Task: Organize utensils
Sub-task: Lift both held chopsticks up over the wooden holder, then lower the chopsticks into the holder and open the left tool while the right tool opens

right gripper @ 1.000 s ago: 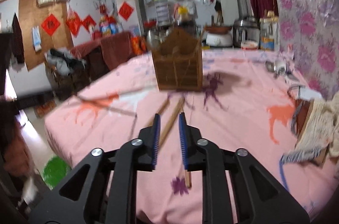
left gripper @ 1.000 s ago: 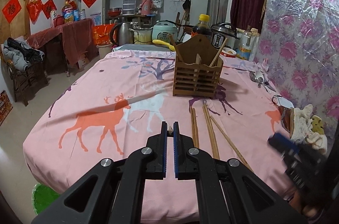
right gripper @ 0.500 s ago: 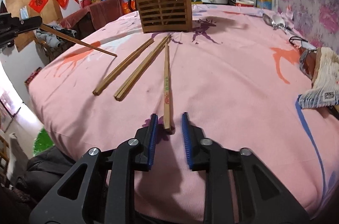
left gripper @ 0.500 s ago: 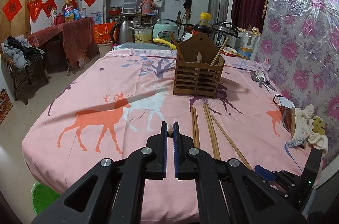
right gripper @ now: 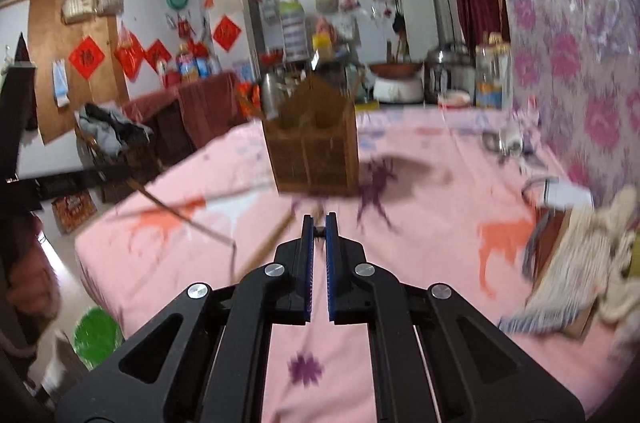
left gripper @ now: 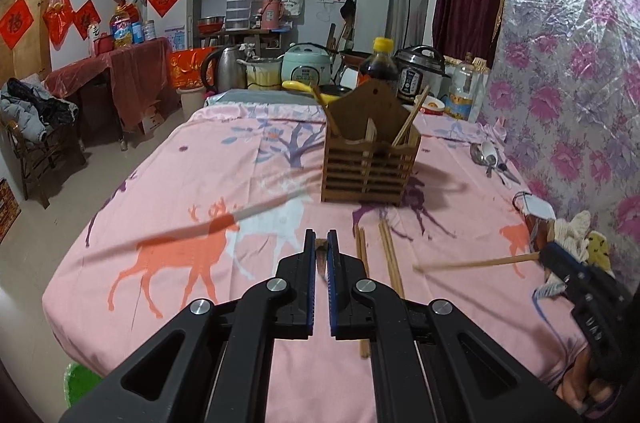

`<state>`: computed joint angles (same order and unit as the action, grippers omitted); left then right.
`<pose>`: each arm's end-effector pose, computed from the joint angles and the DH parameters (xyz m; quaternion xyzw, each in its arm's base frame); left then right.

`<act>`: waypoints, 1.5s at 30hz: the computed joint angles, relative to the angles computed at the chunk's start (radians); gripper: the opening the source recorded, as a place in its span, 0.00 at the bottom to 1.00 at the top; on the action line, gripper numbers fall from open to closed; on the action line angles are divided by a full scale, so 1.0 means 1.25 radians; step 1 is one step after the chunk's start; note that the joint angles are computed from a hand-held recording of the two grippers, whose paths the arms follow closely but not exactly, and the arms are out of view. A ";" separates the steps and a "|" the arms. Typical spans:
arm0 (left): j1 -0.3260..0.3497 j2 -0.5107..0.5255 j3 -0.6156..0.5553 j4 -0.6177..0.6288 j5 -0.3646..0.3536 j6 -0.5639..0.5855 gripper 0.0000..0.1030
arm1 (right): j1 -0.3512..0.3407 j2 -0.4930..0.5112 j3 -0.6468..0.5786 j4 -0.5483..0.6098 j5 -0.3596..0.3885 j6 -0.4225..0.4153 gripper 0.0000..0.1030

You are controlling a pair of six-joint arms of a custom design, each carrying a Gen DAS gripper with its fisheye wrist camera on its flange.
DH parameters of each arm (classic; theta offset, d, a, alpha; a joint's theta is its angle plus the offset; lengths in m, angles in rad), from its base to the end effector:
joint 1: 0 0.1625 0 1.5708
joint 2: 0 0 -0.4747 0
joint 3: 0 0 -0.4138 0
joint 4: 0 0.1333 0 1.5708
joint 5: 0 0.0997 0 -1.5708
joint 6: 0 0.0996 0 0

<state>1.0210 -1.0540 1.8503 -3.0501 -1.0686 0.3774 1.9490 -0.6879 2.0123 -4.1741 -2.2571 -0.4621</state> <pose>-0.1884 -0.6543 0.2746 0.3337 0.8536 -0.3433 0.2053 0.2758 -0.5039 0.1359 0.1249 -0.7718 0.5501 0.2933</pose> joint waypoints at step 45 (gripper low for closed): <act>0.023 0.369 -0.656 0.218 0.001 -0.040 0.65 | -0.098 -0.008 -0.388 0.371 0.141 0.053 0.21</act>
